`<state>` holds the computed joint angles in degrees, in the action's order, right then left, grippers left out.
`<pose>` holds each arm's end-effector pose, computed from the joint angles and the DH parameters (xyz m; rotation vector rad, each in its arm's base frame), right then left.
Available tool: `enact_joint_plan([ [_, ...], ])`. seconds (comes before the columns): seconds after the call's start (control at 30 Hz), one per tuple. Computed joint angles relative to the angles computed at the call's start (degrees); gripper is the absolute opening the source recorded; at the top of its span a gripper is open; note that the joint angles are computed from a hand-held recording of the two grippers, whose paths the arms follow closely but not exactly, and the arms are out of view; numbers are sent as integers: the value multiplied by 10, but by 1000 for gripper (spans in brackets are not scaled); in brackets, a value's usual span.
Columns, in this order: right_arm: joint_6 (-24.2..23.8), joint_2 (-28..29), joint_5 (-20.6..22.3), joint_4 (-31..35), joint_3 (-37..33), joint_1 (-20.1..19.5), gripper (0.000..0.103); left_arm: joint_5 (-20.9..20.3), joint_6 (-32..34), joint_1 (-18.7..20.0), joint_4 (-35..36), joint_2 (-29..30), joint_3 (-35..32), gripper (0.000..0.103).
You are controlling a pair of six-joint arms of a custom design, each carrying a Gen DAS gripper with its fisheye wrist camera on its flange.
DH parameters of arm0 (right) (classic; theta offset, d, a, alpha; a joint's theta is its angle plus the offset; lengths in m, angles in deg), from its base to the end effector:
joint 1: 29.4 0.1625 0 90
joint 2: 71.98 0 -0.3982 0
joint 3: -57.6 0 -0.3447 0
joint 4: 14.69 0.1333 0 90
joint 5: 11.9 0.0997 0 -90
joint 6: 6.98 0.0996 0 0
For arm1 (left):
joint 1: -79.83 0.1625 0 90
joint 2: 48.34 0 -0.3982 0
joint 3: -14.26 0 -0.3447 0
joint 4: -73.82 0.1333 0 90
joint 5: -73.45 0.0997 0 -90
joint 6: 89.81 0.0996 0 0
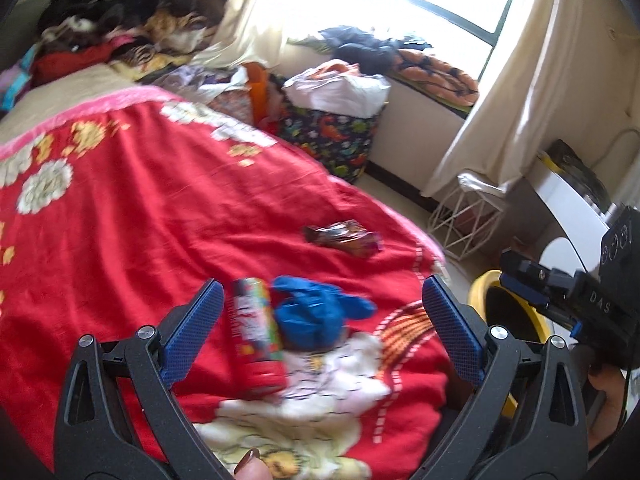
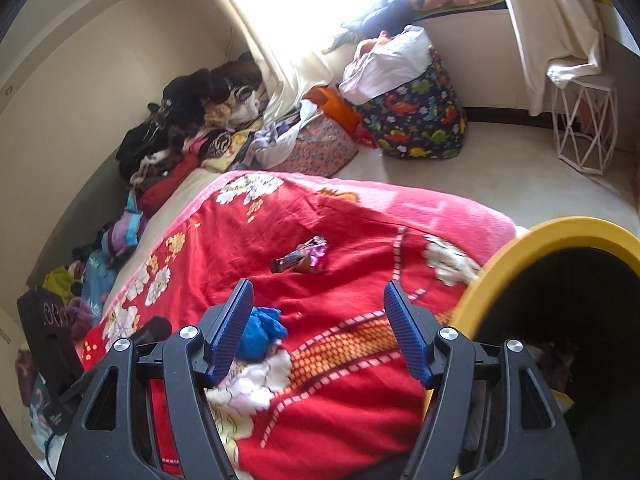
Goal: Collect trash
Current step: 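Move both grippers back to the red candy tube and dark wrapper, then grasp the red candy tube with the left gripper while the right gripper grasps the dark energy bar wrapper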
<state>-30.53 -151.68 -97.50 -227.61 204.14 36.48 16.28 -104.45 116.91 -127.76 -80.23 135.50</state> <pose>-0.0123 -0.3723 0.2647 0.0390 -2.5217 1.2675 -0.2588 -0.4304 -0.0116 0.7481 2.6390 -0.8957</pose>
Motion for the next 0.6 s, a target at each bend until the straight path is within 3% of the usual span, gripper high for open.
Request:
enact_joint_plan([
  [0.07,6,35,-24,-1,-28,23,65,-2,-9,12,10,-4,1,88],
  [0.23,16,106,-72,7,-91,53,65,-27,-36,42,43,-6,-2,63],
  [0.37,27,147,-93,27,-134,58,65,-51,-49,61,61,-2,-5,50],
  [0.6,66,187,-97,73,-198,49,50,-73,-63,79,73,11,-5,35],
])
